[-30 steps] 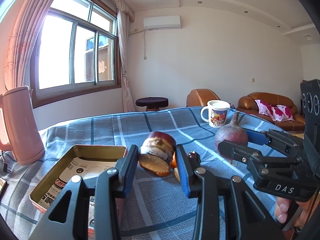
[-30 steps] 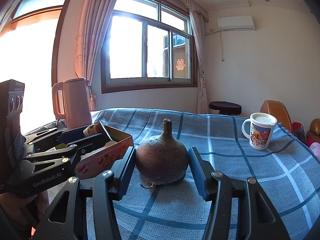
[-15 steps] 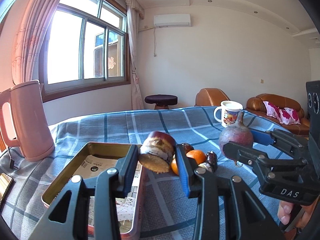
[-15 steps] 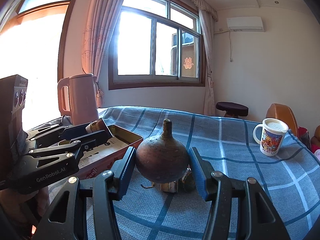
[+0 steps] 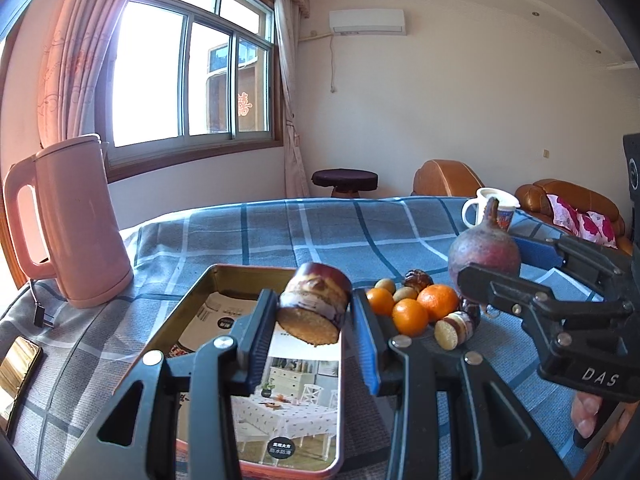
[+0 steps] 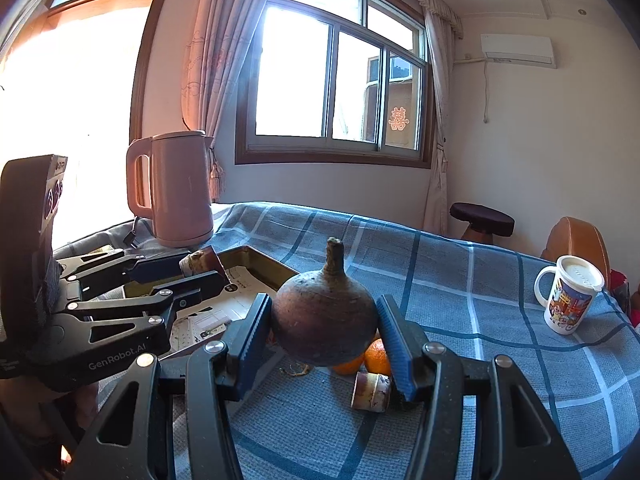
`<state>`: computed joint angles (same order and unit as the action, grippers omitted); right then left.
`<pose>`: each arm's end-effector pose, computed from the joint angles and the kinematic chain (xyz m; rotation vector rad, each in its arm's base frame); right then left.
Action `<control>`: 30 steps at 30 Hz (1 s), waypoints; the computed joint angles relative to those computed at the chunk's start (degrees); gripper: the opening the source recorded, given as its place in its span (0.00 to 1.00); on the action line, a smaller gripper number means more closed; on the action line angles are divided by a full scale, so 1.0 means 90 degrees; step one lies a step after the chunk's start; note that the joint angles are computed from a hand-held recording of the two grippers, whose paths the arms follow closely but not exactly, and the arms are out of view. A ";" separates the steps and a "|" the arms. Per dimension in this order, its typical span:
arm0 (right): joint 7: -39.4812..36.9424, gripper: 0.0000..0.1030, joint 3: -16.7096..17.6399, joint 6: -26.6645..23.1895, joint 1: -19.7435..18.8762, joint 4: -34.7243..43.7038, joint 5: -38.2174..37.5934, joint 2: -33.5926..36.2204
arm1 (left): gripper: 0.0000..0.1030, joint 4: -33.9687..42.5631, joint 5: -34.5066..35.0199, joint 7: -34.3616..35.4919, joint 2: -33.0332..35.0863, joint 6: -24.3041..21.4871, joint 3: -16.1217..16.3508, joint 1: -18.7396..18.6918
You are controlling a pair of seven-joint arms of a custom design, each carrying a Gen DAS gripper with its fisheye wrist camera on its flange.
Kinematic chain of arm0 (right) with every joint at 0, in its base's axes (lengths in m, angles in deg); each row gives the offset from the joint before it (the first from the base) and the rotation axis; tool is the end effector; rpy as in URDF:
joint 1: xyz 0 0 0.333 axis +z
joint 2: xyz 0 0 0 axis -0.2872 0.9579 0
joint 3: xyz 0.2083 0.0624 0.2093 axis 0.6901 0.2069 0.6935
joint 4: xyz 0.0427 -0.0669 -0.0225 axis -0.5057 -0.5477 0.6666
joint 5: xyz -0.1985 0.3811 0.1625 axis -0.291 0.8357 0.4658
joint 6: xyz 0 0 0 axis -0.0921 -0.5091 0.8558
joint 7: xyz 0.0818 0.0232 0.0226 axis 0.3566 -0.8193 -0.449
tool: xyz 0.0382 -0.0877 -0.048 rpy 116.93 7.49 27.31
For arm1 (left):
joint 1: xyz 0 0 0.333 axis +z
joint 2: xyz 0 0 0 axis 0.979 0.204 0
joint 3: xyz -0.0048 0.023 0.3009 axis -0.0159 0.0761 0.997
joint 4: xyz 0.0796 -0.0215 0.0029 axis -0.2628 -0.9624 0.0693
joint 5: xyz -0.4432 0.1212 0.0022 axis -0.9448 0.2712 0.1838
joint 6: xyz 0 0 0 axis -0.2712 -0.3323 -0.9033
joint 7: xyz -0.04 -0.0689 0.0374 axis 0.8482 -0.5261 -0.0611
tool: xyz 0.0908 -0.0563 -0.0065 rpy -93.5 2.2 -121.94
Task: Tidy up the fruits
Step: 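Carry the sweet potato piece and the beet over the metal tin with both tools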
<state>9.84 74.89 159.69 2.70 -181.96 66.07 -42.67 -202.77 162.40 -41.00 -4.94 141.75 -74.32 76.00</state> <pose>0.6206 0.2482 0.4811 -1.8612 0.6762 -0.5957 0.5655 -0.1834 0.4581 -1.6086 1.3306 -0.8866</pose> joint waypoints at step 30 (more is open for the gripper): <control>0.3035 0.54 0.0605 -0.0020 0.0076 0.1235 -0.4035 0.1237 | 0.38 -0.0238 -0.2376 0.2383 0.0037 -0.0016 0.0211 0.0527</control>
<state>37.15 80.34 159.51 3.39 -170.84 29.76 -31.54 -204.91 141.01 -19.55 -4.61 141.61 -72.42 80.74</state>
